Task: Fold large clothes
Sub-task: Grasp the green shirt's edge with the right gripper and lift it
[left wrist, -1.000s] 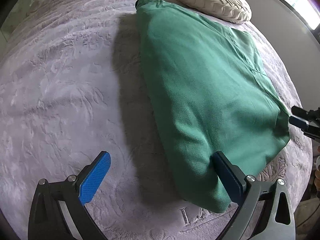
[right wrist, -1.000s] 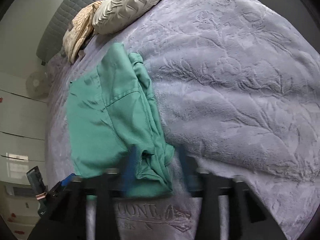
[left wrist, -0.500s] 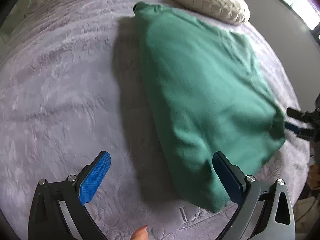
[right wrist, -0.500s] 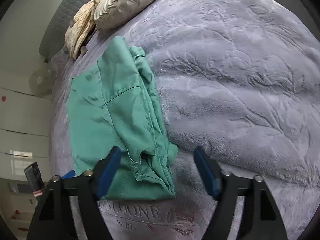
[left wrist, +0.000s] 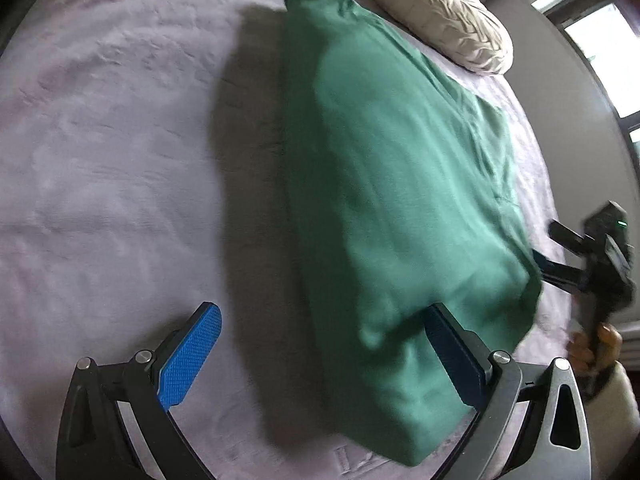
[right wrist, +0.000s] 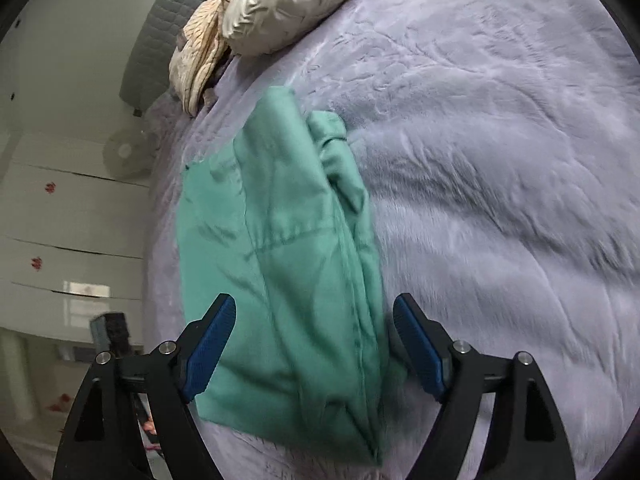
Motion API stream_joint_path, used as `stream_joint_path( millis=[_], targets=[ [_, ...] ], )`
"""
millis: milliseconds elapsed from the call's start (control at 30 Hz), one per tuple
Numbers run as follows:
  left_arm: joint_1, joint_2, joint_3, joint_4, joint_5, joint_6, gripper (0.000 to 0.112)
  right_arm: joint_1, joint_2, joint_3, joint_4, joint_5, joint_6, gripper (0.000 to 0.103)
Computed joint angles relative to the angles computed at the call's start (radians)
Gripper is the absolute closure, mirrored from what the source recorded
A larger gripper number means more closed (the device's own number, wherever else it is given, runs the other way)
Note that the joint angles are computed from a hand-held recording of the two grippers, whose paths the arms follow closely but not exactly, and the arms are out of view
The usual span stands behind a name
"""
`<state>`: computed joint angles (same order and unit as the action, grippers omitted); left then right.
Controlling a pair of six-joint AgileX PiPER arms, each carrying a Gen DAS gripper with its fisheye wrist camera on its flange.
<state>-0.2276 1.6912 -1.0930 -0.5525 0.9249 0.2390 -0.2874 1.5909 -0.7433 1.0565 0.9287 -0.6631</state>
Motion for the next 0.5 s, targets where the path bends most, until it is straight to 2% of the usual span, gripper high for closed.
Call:
stream_joint_path(
  millis=[100, 200, 367, 400, 500],
  targets=[
    [0.038, 0.048, -0.007, -0.133, 0.032, 0.103, 0.010, -0.019, 0.129, -0.059, 0.056, 0.044, -0.058, 0.020],
    [0.045, 0.097, -0.028, -0.197, 0.055, 0.148, 0.010, -0.017, 0.233, -0.121, 0.091, 0.076, -0.087, 0.019],
    [-0.012, 0.131, -0.061, -0.227, 0.050, 0.178, 0.010, 0.030, 0.339, -0.250, 0.162, 0.170, -0.134, 0.015],
    [-0.038, 0.134, -0.071, -0.194, 0.029, 0.142, 0.010, 0.045, 0.351, -0.272, 0.174, 0.182, -0.146, 0.012],
    [-0.078, 0.164, -0.087, -0.156, -0.002, 0.121, 0.010, 0.086, 0.398, -0.332, 0.159, 0.167, -0.131, 0.012]
  ],
)
